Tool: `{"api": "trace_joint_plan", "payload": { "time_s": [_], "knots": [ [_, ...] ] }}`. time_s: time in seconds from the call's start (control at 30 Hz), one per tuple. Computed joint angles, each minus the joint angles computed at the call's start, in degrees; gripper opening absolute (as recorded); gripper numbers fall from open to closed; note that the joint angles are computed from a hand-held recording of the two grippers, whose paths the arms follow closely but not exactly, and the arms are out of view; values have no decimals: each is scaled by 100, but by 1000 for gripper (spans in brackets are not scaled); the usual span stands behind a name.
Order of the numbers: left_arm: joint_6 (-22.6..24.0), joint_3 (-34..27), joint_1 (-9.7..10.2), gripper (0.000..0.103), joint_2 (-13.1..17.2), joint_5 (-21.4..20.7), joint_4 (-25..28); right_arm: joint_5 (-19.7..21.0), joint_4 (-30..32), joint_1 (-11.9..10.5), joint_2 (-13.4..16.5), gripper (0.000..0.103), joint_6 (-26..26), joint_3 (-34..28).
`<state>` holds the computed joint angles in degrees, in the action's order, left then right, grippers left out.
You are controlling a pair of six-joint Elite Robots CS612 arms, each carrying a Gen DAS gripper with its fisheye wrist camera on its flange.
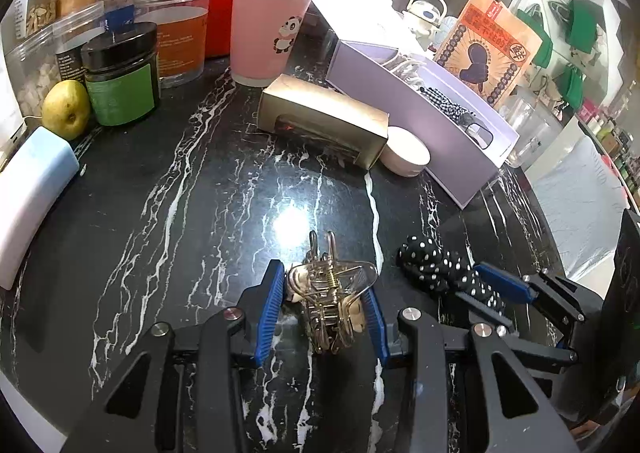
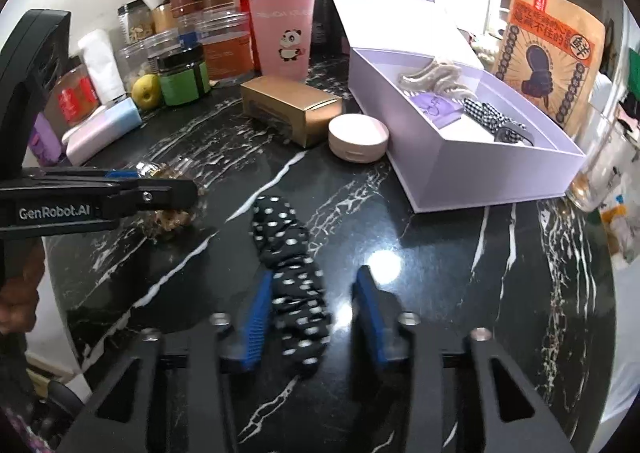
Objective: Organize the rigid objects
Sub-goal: 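Lift the clip and polka-dot scrunchie and carry both toward the lavender box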
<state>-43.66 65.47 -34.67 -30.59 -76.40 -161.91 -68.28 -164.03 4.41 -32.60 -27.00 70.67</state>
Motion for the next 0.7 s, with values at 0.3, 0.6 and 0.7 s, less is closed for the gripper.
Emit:
{"api": "trace_joint_plan", "payload": {
  "time_s": [0.3, 0.6, 0.7],
  "knots": [
    [98, -115, -52, 38, 33, -20, 114, 91, 92, -32, -10, 17, -63, -26],
    [358, -287, -127, 38, 73, -26, 244, 211, 84, -131, -47, 17, 180, -12],
    [502, -342, -149, 38, 80, -52, 259, 293, 240, -173, -79, 17, 327, -5]
  ]
}}
